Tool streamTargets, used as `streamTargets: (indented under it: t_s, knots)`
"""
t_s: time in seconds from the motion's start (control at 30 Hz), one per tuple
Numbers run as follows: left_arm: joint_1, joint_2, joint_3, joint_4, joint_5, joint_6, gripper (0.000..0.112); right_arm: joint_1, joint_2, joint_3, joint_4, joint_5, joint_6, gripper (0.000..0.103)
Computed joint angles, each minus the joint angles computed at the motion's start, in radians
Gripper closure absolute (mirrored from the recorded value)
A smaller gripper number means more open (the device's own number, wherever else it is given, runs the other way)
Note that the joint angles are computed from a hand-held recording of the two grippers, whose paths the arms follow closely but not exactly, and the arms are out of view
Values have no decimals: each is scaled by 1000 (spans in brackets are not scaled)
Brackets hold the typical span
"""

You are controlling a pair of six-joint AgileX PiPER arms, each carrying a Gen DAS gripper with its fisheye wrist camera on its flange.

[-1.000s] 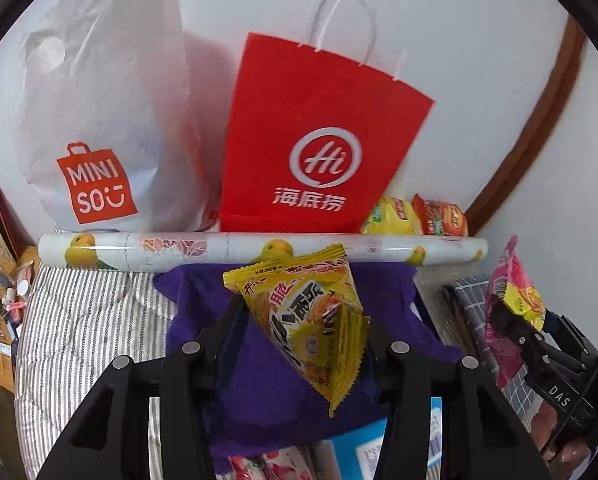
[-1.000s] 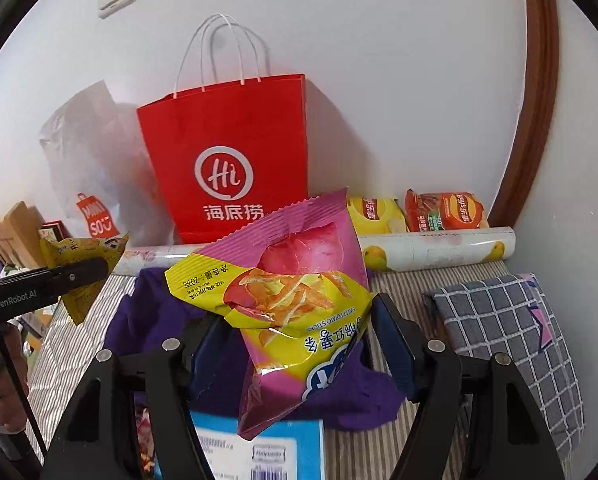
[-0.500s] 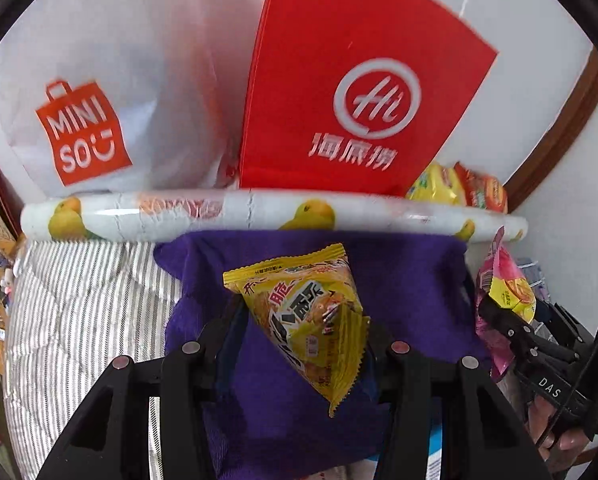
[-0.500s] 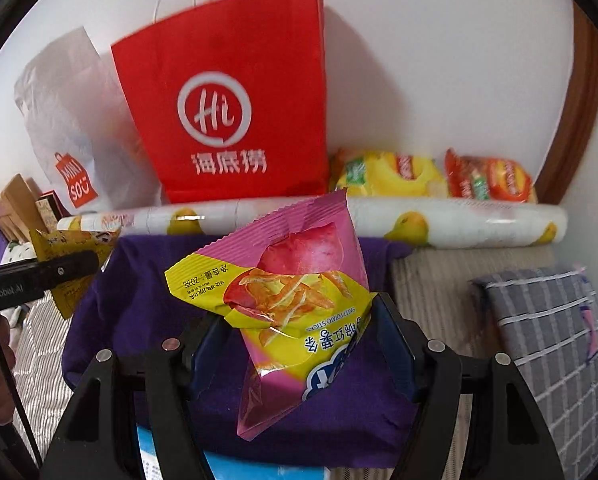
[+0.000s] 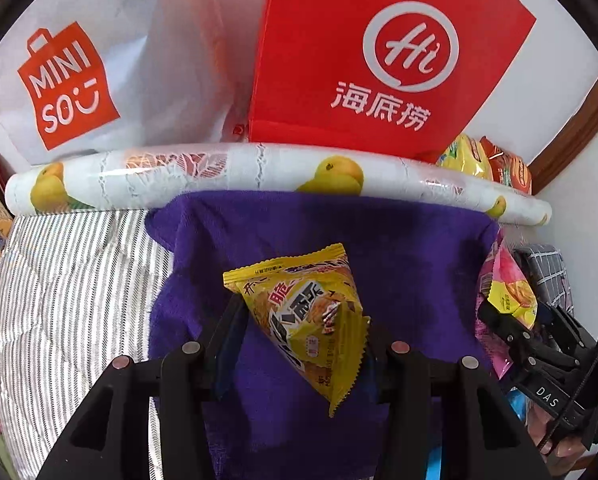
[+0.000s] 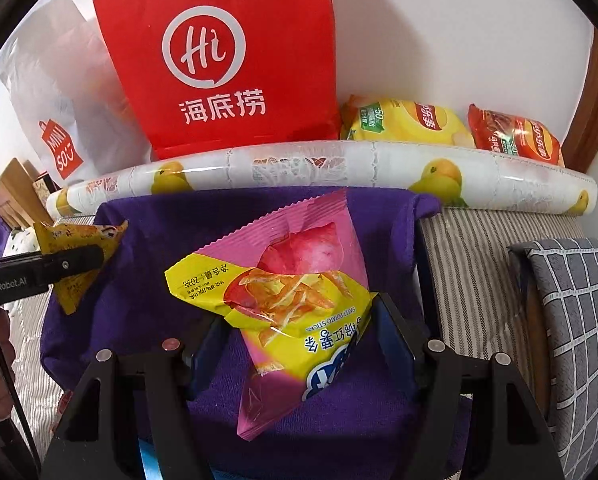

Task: Organize snacks
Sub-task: 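Lower the chip bag onto the purple towel and open the right gripper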

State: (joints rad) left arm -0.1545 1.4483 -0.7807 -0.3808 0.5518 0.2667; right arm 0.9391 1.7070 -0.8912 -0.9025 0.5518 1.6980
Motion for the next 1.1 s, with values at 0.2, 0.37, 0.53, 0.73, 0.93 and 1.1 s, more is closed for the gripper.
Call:
streamTargets:
  t_s: [0.2,0.37,0.53,0.73,0.93,1.1]
  knots:
    - [-21,5,2,7,-1,-12,65,-9,32,-39,68,46,-62,34]
    - [-42,24,-6,28,-10,-45,65,-17,31,-31,76,24,-73,34]
    - [-36,34,-17,32,1,-48,65,-11,48,-48,101,35,-106,34]
    - [-47,54,-31,39,4,-60,65,-18,59,-64,141,34,-161,33]
    - [-50,66,-38,37,4,-64,65,-32,66,-72,200,32,-216,28]
    - [-36,65,-30,-8,8,-13,65,-7,53,-66,136,57,-153,16]
